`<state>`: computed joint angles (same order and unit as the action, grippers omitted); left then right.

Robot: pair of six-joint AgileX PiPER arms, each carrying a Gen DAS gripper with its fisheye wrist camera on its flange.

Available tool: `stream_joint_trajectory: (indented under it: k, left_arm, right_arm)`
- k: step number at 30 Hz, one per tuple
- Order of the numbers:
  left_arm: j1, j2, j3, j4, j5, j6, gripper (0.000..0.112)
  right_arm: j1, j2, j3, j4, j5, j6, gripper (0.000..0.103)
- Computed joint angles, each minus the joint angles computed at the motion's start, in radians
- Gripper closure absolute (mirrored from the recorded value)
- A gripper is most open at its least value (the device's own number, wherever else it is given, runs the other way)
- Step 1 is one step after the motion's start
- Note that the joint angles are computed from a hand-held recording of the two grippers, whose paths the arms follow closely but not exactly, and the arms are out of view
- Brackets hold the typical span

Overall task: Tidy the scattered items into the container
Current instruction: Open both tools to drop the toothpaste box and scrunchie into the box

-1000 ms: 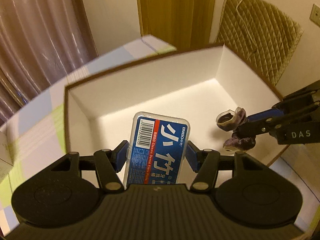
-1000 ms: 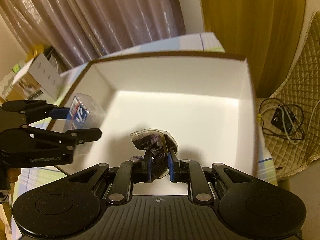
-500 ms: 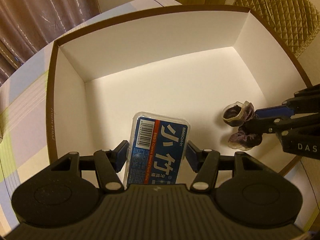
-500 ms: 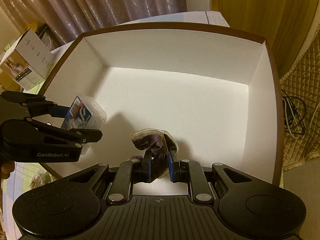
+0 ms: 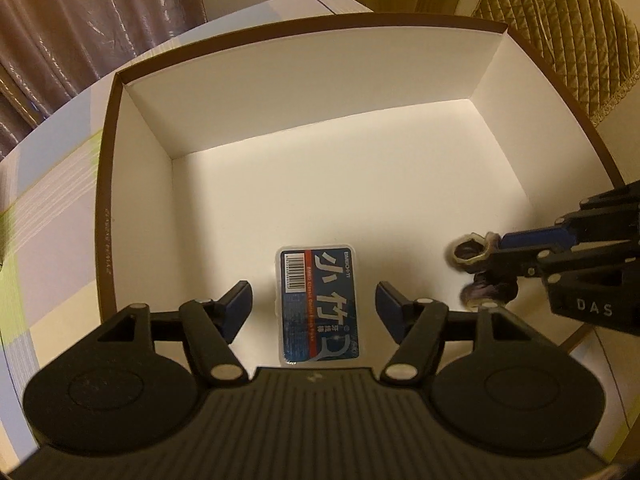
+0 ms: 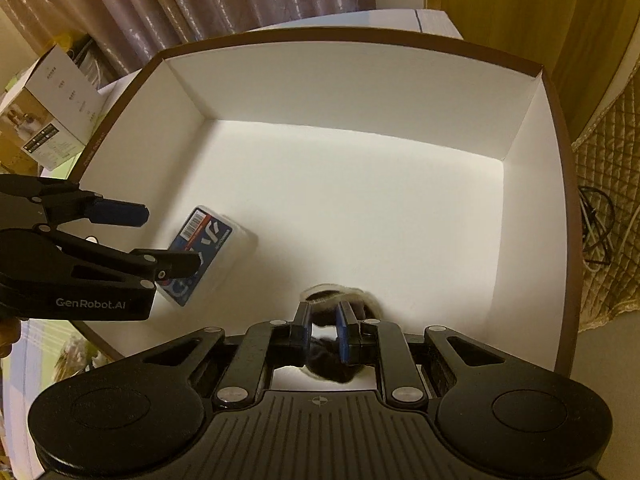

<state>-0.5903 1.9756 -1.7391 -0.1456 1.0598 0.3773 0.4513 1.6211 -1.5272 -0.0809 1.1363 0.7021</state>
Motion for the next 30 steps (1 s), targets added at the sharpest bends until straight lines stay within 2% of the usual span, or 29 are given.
stream_joint_trajectory:
  k: [9, 10, 11, 12, 14, 18, 21, 28, 30]
  left_arm:
    - [0.017, -0.039, 0.023, -0.024, -0.010, 0.008, 0.045]
    - [0.019, -0.046, 0.028, -0.026, -0.013, 0.009, 0.042]
    - [0.022, -0.053, 0.035, -0.027, -0.019, 0.011, 0.042]
    - [0.022, -0.062, 0.044, -0.028, -0.026, 0.009, 0.042]
    - [0.026, -0.080, 0.063, -0.033, -0.039, 0.007, 0.040]
    - [0.034, -0.121, 0.102, -0.044, -0.066, 0.012, 0.038]
    - [0.048, -0.170, 0.145, -0.064, -0.106, 0.014, 0.037]
    - [0.097, -0.273, 0.195, -0.118, -0.116, 0.032, 0.021]
    - [0.094, -0.321, 0.238, -0.087, -0.146, 0.048, 0.018]
  right_arm:
    - [0.006, -0.010, -0.014, 0.027, 0.027, -0.005, 0.082]
    - [0.008, -0.011, -0.016, 0.026, 0.033, -0.004, 0.073]
    - [0.015, -0.013, -0.017, 0.013, 0.038, 0.005, 0.019]
    - [0.036, -0.022, -0.010, -0.028, 0.031, 0.028, 0.000]
    - [0.084, -0.030, 0.000, -0.120, 0.018, 0.065, 0.000]
    - [0.082, -0.046, 0.028, -0.114, -0.029, 0.096, 0.000]
    - [0.107, -0.054, 0.034, -0.165, -0.038, 0.136, 0.000]
    - [0.179, -0.103, 0.065, -0.318, -0.059, 0.278, 0.000]
    - [0.193, -0.125, 0.085, -0.342, -0.070, 0.322, 0.000]
